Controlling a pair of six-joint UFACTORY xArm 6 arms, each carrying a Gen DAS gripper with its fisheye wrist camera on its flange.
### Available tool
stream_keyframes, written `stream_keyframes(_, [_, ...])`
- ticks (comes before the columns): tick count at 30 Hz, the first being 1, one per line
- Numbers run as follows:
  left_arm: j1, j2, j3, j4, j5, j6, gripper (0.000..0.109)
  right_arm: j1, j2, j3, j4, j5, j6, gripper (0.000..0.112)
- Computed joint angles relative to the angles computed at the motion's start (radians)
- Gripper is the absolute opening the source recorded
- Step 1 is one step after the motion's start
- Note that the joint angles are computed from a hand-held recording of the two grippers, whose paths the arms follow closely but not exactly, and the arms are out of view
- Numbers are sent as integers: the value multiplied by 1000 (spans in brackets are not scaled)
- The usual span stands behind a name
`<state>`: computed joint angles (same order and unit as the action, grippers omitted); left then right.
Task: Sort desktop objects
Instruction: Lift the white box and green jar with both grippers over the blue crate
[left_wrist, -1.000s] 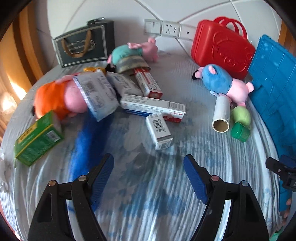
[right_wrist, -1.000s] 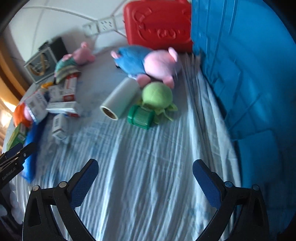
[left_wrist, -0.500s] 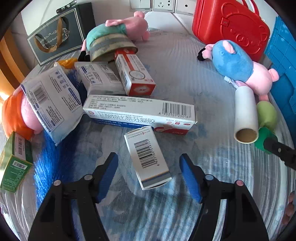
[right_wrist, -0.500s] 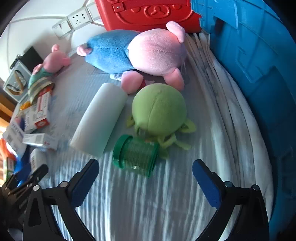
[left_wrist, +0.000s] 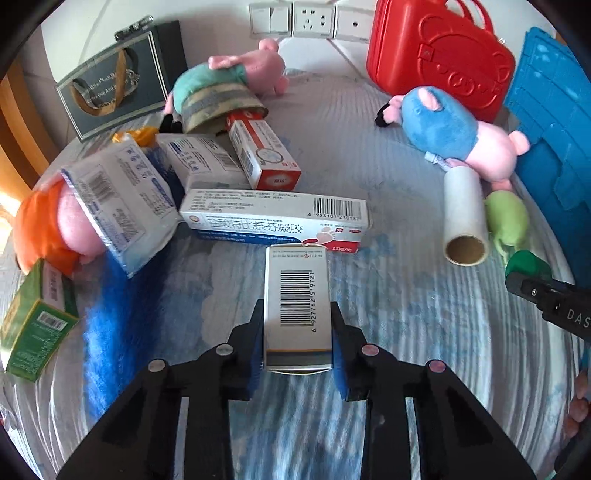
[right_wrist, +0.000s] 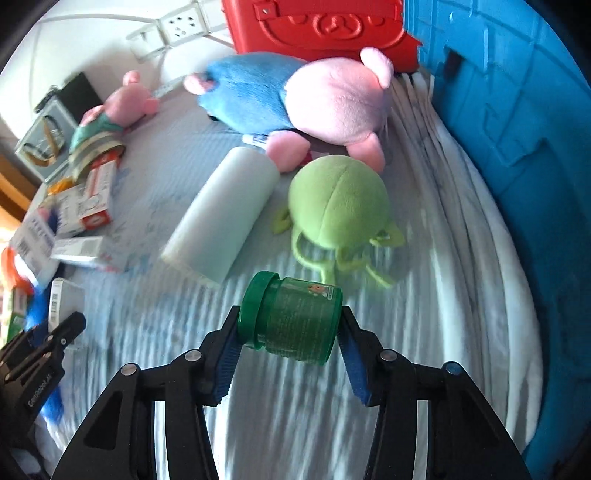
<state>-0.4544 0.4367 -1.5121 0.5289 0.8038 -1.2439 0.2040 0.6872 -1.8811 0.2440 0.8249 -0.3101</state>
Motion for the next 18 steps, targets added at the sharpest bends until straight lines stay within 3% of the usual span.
stream_keyframes(5, [-53, -109, 69, 88, 44, -72, 30, 5, -153, 174, 86, -54, -104, 49])
stream_keyframes(18, [-221, -383, 195, 360, 183, -237, 30, 75, -622, 636, 264, -318, -310, 49])
